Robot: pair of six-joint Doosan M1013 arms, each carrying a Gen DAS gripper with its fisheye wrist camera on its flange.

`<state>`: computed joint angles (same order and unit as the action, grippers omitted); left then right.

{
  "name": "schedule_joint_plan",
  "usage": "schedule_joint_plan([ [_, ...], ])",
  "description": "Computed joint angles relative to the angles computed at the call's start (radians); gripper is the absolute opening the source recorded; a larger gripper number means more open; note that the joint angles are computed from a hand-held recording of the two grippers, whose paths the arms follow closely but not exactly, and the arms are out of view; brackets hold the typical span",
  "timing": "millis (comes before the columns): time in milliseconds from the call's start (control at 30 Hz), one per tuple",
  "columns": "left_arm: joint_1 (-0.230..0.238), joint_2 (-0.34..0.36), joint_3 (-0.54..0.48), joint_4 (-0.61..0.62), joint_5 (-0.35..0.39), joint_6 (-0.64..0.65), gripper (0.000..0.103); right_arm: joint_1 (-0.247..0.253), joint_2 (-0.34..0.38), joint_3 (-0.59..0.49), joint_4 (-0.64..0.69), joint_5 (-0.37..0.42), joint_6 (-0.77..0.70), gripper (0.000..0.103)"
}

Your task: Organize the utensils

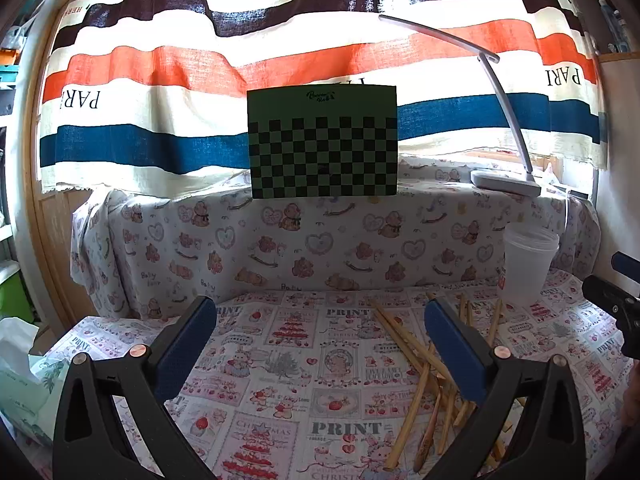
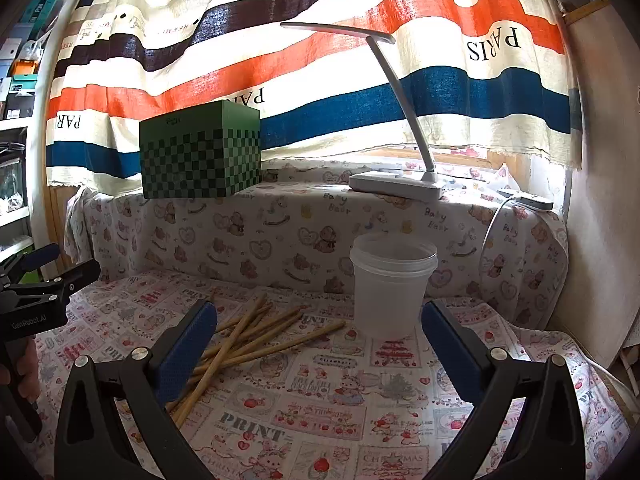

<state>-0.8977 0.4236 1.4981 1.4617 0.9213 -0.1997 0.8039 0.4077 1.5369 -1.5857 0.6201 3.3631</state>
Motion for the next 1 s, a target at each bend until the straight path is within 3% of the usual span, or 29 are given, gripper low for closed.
schedule_joint_plan([
  [733, 0.001, 0.001, -0.005, -0.017, 0.014, 0.002, 0.103, 0.002, 0.000, 0.003, -0.006, 0.003, 0.004, 0.103],
  [900, -0.002, 0.007, -0.014, -0.031, 0.065, -0.011, 0.103, 0.001, 0.001, 0.000, 0.000, 0.001, -0.001, 0.103],
  [1000, 0.000, 0.002, -0.005, -0.023, 0.053, -0.025, 0.103, 0.001, 0.001, 0.000, -0.005, 0.001, 0.004, 0.103],
])
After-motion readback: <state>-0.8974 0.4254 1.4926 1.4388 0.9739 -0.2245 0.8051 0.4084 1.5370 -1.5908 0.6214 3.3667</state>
